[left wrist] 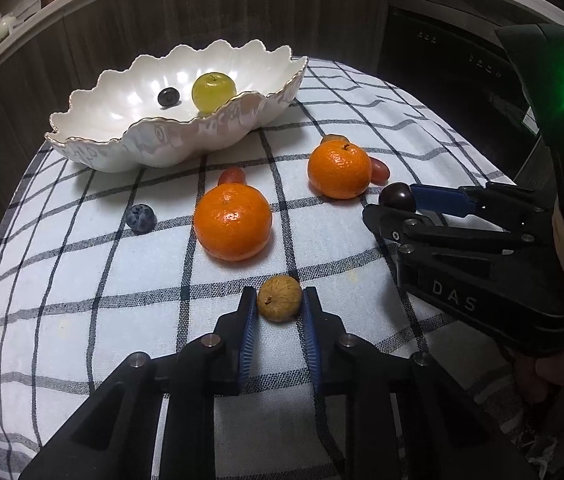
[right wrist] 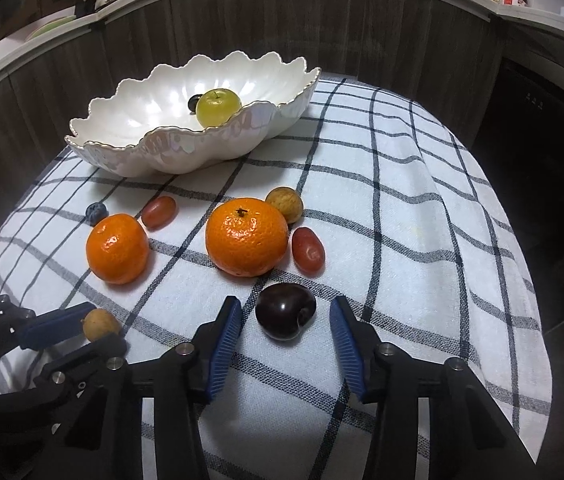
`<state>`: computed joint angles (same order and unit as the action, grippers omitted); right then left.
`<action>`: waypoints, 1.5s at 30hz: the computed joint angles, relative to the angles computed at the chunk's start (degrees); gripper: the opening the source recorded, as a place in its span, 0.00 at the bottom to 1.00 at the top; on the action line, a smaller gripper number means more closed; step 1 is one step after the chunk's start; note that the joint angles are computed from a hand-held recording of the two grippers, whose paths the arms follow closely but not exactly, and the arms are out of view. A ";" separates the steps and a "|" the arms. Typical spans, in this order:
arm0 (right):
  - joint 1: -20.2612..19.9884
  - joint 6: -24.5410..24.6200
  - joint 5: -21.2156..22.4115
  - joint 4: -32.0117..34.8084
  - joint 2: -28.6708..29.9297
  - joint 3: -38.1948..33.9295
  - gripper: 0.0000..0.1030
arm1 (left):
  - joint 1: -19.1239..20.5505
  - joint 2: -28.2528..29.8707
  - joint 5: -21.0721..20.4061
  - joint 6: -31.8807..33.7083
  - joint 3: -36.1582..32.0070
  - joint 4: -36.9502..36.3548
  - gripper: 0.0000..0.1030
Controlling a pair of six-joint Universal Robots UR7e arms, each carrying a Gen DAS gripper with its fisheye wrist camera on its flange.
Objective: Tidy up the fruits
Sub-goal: 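Grasp the small brown fruit with the left tool while the right tool grasps the dark plum, then lift both held fruits and carry them toward the white bowl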
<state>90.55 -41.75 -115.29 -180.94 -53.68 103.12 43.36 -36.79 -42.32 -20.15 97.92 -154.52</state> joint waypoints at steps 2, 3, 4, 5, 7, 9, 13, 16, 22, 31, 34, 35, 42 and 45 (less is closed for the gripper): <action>0.01 -0.07 0.30 0.28 -0.12 0.09 0.36 | 0.02 -0.02 -0.13 -0.02 0.00 -0.07 0.22; -0.02 -0.14 0.62 0.50 -0.24 0.18 0.34 | 0.04 -0.04 -0.20 -0.05 0.00 -0.09 0.22; 0.00 -0.13 0.64 0.54 -0.24 0.14 0.31 | 0.04 -0.04 -0.20 -0.09 -0.03 -0.04 0.22; -0.02 0.02 0.71 0.66 -0.32 0.15 0.30 | 0.06 -0.02 -0.19 -0.12 -0.09 0.02 0.22; -0.16 0.60 1.05 1.27 -0.53 0.03 0.30 | 0.02 -0.02 0.08 -0.31 -0.11 0.16 0.22; -0.11 0.64 0.97 1.23 -0.58 0.08 0.30 | 0.07 -0.12 0.26 -0.68 -0.13 0.42 0.22; 0.03 0.50 0.79 0.85 -0.72 0.28 0.30 | -0.01 -0.30 0.63 -0.94 -0.06 0.51 0.22; 0.19 0.44 0.63 0.70 -0.92 0.43 0.29 | -0.17 -0.41 1.09 -0.77 -0.07 0.38 0.22; 0.60 0.32 0.53 0.58 -1.43 0.71 0.29 | -0.25 -0.74 1.78 -0.94 -0.08 0.35 0.22; 1.16 0.29 0.37 0.92 -1.91 0.75 0.29 | -0.50 -1.02 2.90 -0.53 -0.09 -0.60 0.22; 1.44 0.23 0.27 0.97 -2.17 0.86 0.29 | -0.60 -1.20 3.19 -0.20 0.02 -1.14 0.22; 1.45 0.26 0.33 1.01 -2.25 0.90 0.29 | -0.65 -1.28 3.34 -0.04 0.07 -1.41 0.22; 2.25 0.33 0.32 1.15 -2.55 0.79 0.29 | -0.90 -1.96 5.17 -0.18 -0.06 -1.41 0.22; 2.64 0.69 0.58 1.28 -2.64 0.58 0.30 | -0.82 -2.47 5.51 -1.29 -0.35 -0.35 0.22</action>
<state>93.19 -41.07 -114.71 -179.66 -56.33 103.70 42.53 -39.26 -36.80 -21.44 97.57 -154.87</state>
